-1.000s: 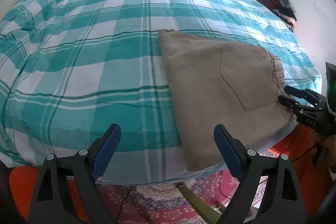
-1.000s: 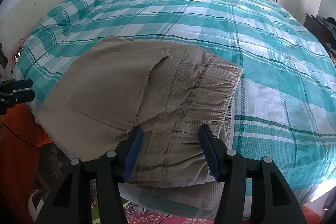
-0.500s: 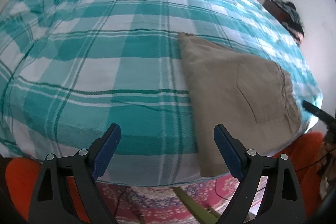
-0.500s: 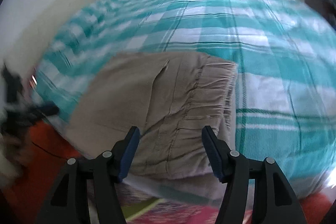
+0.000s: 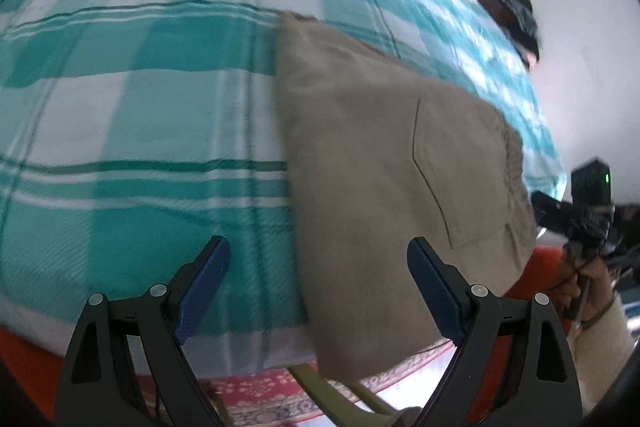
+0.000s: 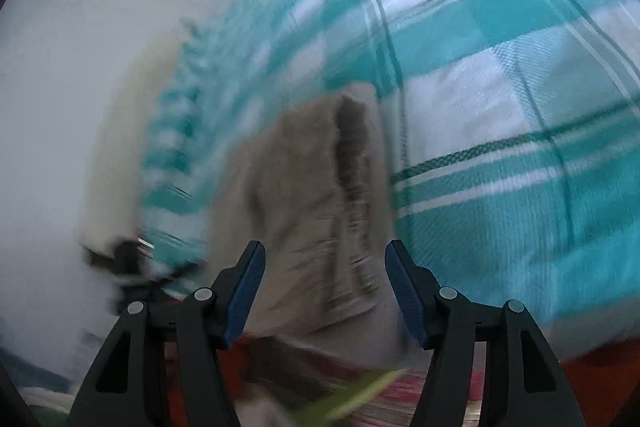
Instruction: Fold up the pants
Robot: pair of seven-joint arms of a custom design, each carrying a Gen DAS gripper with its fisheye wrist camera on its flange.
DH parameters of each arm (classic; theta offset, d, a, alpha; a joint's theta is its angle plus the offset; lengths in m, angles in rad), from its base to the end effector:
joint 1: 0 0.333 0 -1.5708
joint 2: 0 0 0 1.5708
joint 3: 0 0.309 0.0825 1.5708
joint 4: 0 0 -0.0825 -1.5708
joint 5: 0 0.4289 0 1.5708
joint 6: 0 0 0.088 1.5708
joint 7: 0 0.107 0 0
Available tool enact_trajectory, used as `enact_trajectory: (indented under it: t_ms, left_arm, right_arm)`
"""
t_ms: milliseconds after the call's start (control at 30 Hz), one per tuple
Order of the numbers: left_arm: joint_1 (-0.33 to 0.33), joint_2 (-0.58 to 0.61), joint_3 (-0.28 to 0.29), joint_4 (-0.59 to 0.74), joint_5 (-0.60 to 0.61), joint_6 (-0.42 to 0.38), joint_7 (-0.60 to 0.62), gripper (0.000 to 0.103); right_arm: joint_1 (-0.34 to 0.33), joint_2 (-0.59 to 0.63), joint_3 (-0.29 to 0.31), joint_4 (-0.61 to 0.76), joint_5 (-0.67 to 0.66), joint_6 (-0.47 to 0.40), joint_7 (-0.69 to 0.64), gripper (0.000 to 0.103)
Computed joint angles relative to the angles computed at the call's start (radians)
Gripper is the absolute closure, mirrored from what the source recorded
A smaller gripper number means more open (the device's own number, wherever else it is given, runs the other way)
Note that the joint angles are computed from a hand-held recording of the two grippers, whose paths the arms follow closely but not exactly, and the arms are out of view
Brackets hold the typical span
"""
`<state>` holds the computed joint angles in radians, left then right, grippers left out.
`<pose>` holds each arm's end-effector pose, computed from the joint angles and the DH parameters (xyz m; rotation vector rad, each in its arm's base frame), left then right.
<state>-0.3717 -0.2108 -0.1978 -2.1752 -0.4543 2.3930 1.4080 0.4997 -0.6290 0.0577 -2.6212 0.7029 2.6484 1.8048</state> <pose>0.4751 -0.3139 0.5016 1.9047 -2.1984 0.7760 0.3843 0.2198 0.4945 -1.5034 1.8212 0.2579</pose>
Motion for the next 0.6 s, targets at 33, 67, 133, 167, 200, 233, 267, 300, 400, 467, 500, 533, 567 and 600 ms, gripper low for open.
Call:
enact_trajectory:
  t_ms: [33,67,133,167,200,233,267,300,400,467,500,533,567,600]
  left_arm:
    - [0.000,0.025,-0.007,0.025,0.017,-0.011,-0.007,0.012]
    - [-0.001,0.038,-0.009,0.038,0.015,-0.015,-0.002,0.012]
    - [-0.008,0.067,-0.013,0.070,-0.012,-0.024,0.028,0.013]
    - [-0.007,0.077,-0.017,0.081,-0.016,-0.028,0.032,0.022]
    - [-0.006,0.092,-0.025,0.101,-0.008,-0.040,0.024,0.037]
    - [0.000,0.105,-0.039,0.120,0.048,-0.054,-0.020,0.040]
    - [0.004,0.118,-0.050,0.141,0.099,-0.069,-0.054,0.057]
    - [0.005,0.120,-0.061,0.158,0.155,-0.079,-0.085,0.073]
    - [0.000,0.097,-0.078,0.180,0.262,-0.081,-0.107,0.090]
    - [-0.004,0.080,-0.069,0.192,0.253,-0.064,-0.078,0.091]
    - [-0.006,0.079,-0.062,0.206,0.233,-0.058,-0.060,0.092]
    - [-0.004,0.082,-0.059,0.222,0.231,-0.054,-0.054,0.092]
    - [0.001,0.090,-0.056,0.247,0.243,-0.050,-0.051,0.092]
    - [0.006,0.103,-0.054,0.271,0.256,-0.047,-0.050,0.092]
  right_arm:
    - [0.002,0.037,-0.007,0.025,-0.007,-0.021,-0.010,0.038]
    - [0.001,0.067,-0.008,0.044,-0.005,-0.030,-0.008,0.038]
    - [0.011,0.102,-0.023,0.067,0.033,-0.030,-0.024,0.035]
    - [0.019,0.114,-0.036,0.078,0.058,-0.040,-0.046,0.034]
    - [0.016,0.126,-0.038,0.092,0.054,-0.070,-0.062,0.034]
    - [-0.003,0.145,-0.031,0.119,0.018,-0.118,-0.067,0.038]
    - [-0.025,0.168,-0.013,0.150,-0.037,-0.170,-0.060,0.038]
    - [-0.039,0.186,-0.001,0.174,-0.059,-0.197,-0.048,0.038]
    - [-0.067,0.227,0.038,0.241,-0.132,-0.252,-0.019,0.051]
    - [-0.076,0.231,0.070,0.281,-0.203,-0.259,-0.013,0.063]
    - [-0.072,0.227,0.068,0.295,-0.206,-0.257,-0.024,0.067]
    - [-0.066,0.226,0.067,0.310,-0.201,-0.247,-0.034,0.069]
    - [-0.063,0.229,0.074,0.333,-0.208,-0.237,-0.037,0.070]
    - [-0.064,0.237,0.078,0.355,-0.220,-0.233,-0.039,0.070]
